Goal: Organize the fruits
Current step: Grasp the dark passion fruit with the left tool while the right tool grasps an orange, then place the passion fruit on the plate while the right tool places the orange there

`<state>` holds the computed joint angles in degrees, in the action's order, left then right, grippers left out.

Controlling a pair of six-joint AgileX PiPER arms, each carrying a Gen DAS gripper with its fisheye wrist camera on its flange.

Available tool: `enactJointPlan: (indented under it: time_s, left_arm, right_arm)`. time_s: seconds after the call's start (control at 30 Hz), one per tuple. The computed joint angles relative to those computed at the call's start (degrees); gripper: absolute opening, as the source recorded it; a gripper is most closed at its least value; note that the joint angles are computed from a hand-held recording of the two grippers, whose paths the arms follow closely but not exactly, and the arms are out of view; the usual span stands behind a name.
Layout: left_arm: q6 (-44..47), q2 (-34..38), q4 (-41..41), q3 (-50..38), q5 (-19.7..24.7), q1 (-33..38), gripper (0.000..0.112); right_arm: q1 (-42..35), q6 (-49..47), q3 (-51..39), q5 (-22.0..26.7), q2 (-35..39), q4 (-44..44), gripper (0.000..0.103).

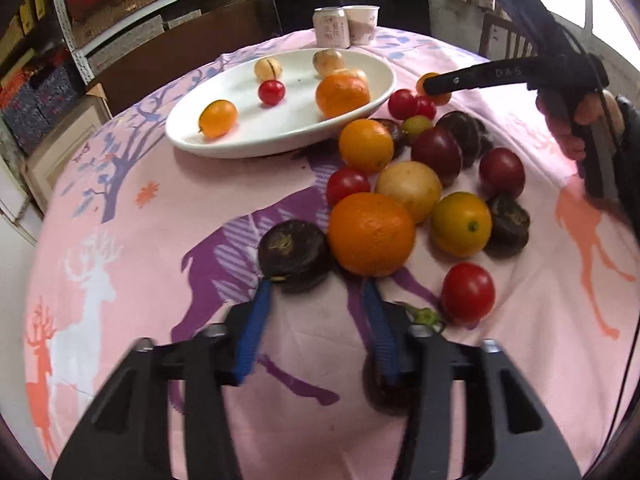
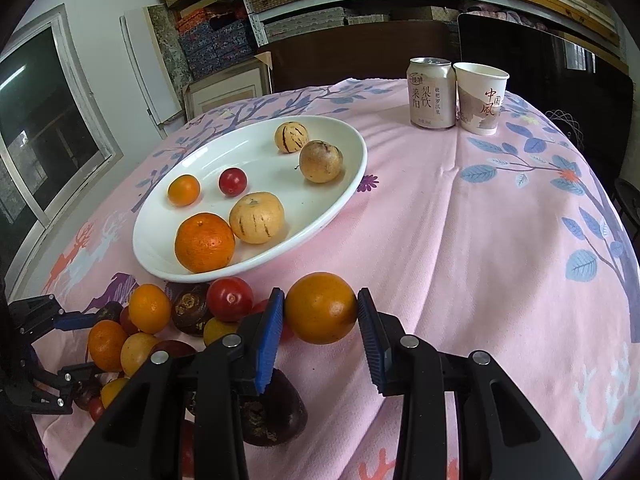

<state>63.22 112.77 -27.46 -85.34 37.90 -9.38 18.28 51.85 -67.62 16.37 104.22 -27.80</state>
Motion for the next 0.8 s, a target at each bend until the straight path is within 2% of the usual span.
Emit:
enactJointPlan:
  time_s: [0.13,0.17,0.2,0.23,0.27,0.3,0.37,0.43,0.47,0.5,0.53,0.6,0.67,0.8]
  left_arm:
    - [-1.0,2.15,-0.6,-3.95,2.48,0.82,0.026]
    - [-1.19,3.0,-0.31,-5.26,3.18,0.82,0.03]
    - [-2.24,3.36,0.79,-5.25,1.65,0.46,0.053]
    - [-3.65,3.1,1.99,-4.16,-2.17,0.1,0.066]
    - [-6.1,3.61,4.41,-4.27,-5.19,-0.48,0.091]
    - [-6.28,4.59,4.54,-5.34,-5.93,-0.45,0.096]
    - [-5.05,7.02,1.53,-9.46,-1.28,0.93,0.095]
    - [-5.2,9.02,-1.58,-13.67,5.73,2.37,0.075]
    - [-4.33,9.81,-3.66,-15.14,9.0,3.0,0.057]
    - [-3.9,9.78,-4.6,-15.27,9.98,3.0,0.046]
    - [-3.2,9.2,-4.66,-14.24,9.07,2.43,0.041]
    - [-4.78,7.68,-2.92,-11.65,5.51,0.82,0.04]
    - [-7.39,7.05,-2.16,-10.71,4.55,0.27,0.04]
    - [-6.3,3.73,-3.37,-4.82,-2.96,-0.68,0.04]
  right_arm:
    - [0.09,0.26,0.25,-0.42,-0.1,-0.39,0.038]
    - [0.06,0.15,0.3,-0.52,-0.07,-0.32,0.038]
    - [0.07,0.16,0.31,-0.56,-0.09,-0.12,0.038]
    - [0.06,-0.09,0.34,-0.64,-0.1,0.22,0.038]
    - [0.06,-0.1,0.28,-0.55,-0.09,0.09,0.038]
    - [0.16,0.27,0.33,-0.55,-0.09,-0.29,0.038]
    - [0.04,0.2,0.35,-0.66,-0.03,-0.36,0.038]
    - [0.03,0.31,0.41,-0.73,0.01,-0.38,0.038]
    - [0.12,0.52,0.28,-0.44,0.01,-0.56,0.038]
    - [0.17,0.91,0.17,-0.2,0.08,-0.96,0.038]
    - [0.22,1.25,0.15,-0.08,0.11,-1.24,0.038]
    - [0.29,1.79,0.27,-0.04,0.02,-1.58,0.038]
    - [0.28,1.44,0.35,-0.13,-0.14,-1.19,0.038]
    - [0.18,0.91,0.32,-0.16,-0.22,-0.67,0.038]
